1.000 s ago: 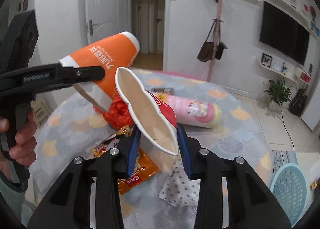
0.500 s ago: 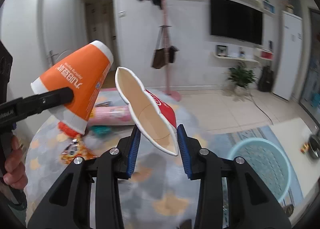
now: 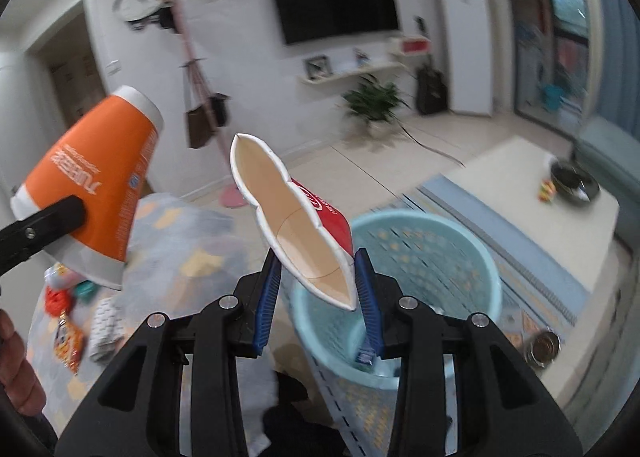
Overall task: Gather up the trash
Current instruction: 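Carry cup and bowl over the blue basket and open both tools to drop them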
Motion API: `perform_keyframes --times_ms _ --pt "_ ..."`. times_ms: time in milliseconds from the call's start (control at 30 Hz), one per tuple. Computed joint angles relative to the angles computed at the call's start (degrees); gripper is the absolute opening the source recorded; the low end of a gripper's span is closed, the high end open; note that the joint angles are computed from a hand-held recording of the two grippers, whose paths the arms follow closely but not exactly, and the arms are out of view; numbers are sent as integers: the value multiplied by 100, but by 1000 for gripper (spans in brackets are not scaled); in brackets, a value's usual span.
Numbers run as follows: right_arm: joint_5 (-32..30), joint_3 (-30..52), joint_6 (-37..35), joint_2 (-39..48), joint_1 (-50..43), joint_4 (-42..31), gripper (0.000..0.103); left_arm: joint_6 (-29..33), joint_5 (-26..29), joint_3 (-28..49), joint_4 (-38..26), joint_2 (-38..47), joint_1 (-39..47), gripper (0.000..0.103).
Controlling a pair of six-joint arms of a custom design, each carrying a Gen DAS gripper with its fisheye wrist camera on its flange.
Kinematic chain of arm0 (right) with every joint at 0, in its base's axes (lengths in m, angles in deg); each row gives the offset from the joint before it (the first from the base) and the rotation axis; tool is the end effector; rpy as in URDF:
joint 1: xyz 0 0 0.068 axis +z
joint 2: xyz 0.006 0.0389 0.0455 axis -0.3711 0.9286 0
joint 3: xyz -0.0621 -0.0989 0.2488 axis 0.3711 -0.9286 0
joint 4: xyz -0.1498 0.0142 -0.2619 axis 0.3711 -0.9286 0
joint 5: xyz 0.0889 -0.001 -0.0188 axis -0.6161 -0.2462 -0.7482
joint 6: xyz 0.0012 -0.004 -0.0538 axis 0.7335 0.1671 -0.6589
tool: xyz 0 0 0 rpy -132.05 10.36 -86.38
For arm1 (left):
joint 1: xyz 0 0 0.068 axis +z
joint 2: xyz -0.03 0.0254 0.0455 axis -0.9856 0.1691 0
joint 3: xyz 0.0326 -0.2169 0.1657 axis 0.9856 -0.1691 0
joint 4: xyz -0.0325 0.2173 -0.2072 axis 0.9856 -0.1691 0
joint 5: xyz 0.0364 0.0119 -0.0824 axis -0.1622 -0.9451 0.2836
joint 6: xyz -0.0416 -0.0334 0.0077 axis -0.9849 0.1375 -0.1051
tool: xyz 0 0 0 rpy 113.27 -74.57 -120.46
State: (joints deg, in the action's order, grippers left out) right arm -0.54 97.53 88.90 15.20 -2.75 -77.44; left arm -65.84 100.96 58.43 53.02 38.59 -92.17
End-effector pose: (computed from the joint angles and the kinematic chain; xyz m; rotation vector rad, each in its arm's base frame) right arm 0.3072 0.1019 0.1454 0.0528 2.2169 0.2463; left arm 0.3080 -0.0758 0.1891 0.2754 2.1543 -0.5111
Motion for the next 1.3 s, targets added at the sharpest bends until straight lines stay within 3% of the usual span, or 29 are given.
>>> perform_keyframes --times_ms 300,667,833,867,933,1300 --pt "-473 457 284 1408 -958 -130 35 -90 -350 1507 -158 2038 -754 39" --pt "-805 796 279 2156 -1436 -207 38 -120 -364 2625 -446 3411 -1007 40" --pt "-810 686 292 2046 -1506 -204 39 -181 -431 2740 -431 3564 -1144 47" --pt "-813 672 292 2038 -1521 -200 39 -200 -452 2753 -411 3599 -1160 56" --pt "-825 592 265 1951 -1559 -196 39 -256 -516 2736 -369 3617 -1174 65" --pt "-773 279 295 1331 -1244 -259 39 -275 -437 1798 -51 2801 -923 65"
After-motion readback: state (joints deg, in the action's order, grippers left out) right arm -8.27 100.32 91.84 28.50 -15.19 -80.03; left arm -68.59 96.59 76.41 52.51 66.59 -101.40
